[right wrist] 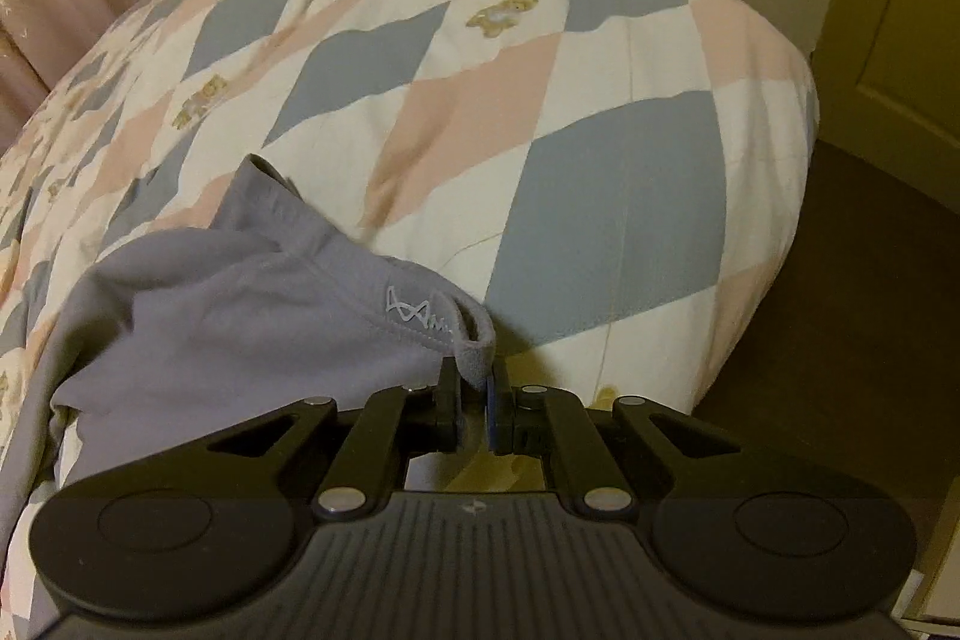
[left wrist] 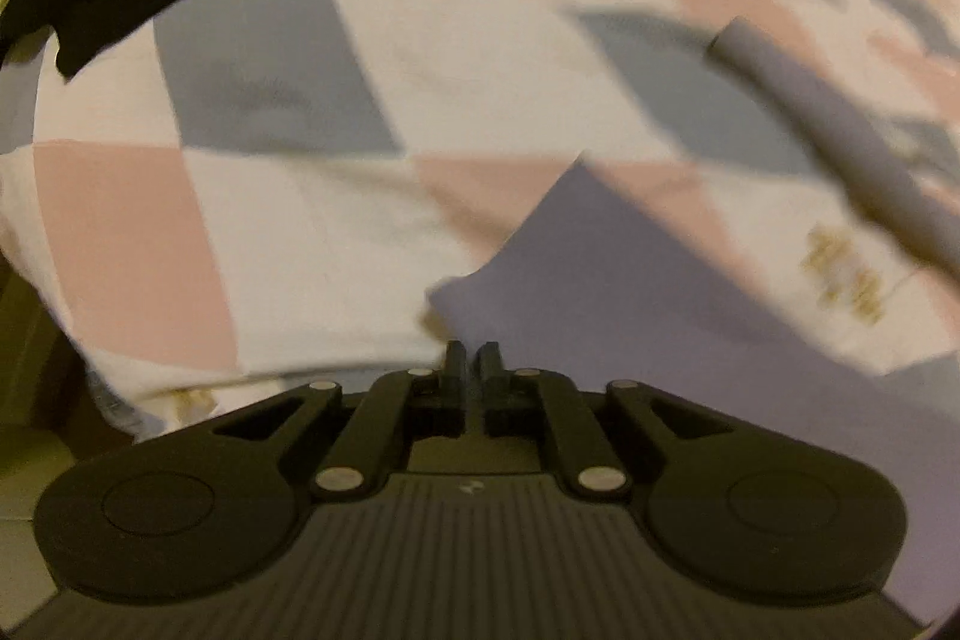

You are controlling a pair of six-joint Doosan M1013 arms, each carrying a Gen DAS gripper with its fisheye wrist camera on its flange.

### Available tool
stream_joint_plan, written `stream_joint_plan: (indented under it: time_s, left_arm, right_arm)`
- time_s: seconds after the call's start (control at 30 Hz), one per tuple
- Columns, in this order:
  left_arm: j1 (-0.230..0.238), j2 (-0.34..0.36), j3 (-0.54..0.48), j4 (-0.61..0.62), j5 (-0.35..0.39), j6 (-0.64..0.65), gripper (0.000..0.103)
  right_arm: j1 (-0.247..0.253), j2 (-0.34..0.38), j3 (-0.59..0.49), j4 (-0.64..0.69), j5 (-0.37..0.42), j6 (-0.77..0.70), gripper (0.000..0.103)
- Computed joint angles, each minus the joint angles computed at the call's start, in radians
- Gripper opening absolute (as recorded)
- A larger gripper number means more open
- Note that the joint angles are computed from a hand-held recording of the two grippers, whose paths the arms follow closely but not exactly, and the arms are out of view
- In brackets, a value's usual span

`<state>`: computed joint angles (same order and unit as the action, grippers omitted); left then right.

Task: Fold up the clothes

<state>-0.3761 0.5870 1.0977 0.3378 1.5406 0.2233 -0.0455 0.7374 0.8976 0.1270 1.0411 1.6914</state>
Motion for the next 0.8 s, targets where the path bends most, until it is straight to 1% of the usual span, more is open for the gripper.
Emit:
stream_joint_plan:
  time_s: [0.03, 0.07, 0.1, 0.13, 0.17, 0.23, 0.27, 0.3, 0.37, 0.4, 0.5, 0.57, 0.7, 0.8]
  left_arm:
    - [0.000, 0.002, 0.000, -0.008, 0.031, 0.012, 0.007]
    - [-0.001, 0.003, 0.001, -0.015, 0.061, 0.024, 0.008]
    - [-0.001, 0.005, 0.001, -0.022, 0.092, 0.036, 0.011]
    - [-0.001, -0.001, 0.003, -0.024, 0.103, 0.029, 0.011]
    - [0.000, -0.011, 0.004, -0.023, 0.104, 0.010, 0.011]
    - [0.000, -0.023, -0.011, -0.001, 0.079, -0.003, 0.014]
    - [0.000, -0.023, -0.025, 0.020, 0.049, 0.003, 0.018]
    - [0.000, -0.021, -0.041, 0.042, 0.012, 0.011, 0.023]
    - [0.008, -0.015, -0.064, 0.063, -0.097, 0.011, 0.028]
    - [0.016, -0.006, -0.076, 0.062, -0.149, 0.006, 0.028]
    - [0.049, 0.022, -0.107, 0.035, -0.293, -0.011, 0.028]
    - [0.071, 0.049, -0.131, 0.006, -0.359, -0.016, 0.028]
    - [0.102, 0.115, -0.209, -0.043, -0.371, 0.007, 0.028]
    - [0.105, 0.161, -0.285, -0.054, -0.323, 0.042, 0.028]
  right_arm:
    - [0.002, 0.013, -0.021, -0.020, 0.044, 0.007, 0.030]
    - [0.010, 0.025, -0.041, -0.072, 0.093, 0.030, 0.045]
    - [0.018, 0.037, -0.061, -0.127, 0.144, 0.054, 0.052]
    - [0.025, 0.040, -0.067, -0.171, 0.168, 0.066, 0.053]
    - [0.028, 0.034, -0.060, -0.192, 0.164, 0.073, 0.054]
    - [0.028, 0.016, -0.040, -0.191, 0.126, 0.080, 0.055]
    - [0.027, 0.007, -0.032, -0.182, 0.103, 0.082, 0.055]
    - [0.027, 0.002, -0.028, -0.164, 0.083, 0.071, 0.055]
    - [0.031, 0.004, -0.038, -0.116, 0.040, 0.023, 0.055]
    - [0.035, 0.009, -0.047, -0.096, 0.027, -0.002, 0.055]
    - [0.054, 0.060, -0.135, -0.035, 0.039, -0.077, 0.055]
    - [0.066, 0.098, -0.196, 0.001, 0.053, -0.134, 0.054]
    - [0.088, 0.192, -0.356, 0.048, 0.087, -0.227, 0.053]
    - [0.088, 0.270, -0.504, 0.107, 0.115, -0.259, 0.053]
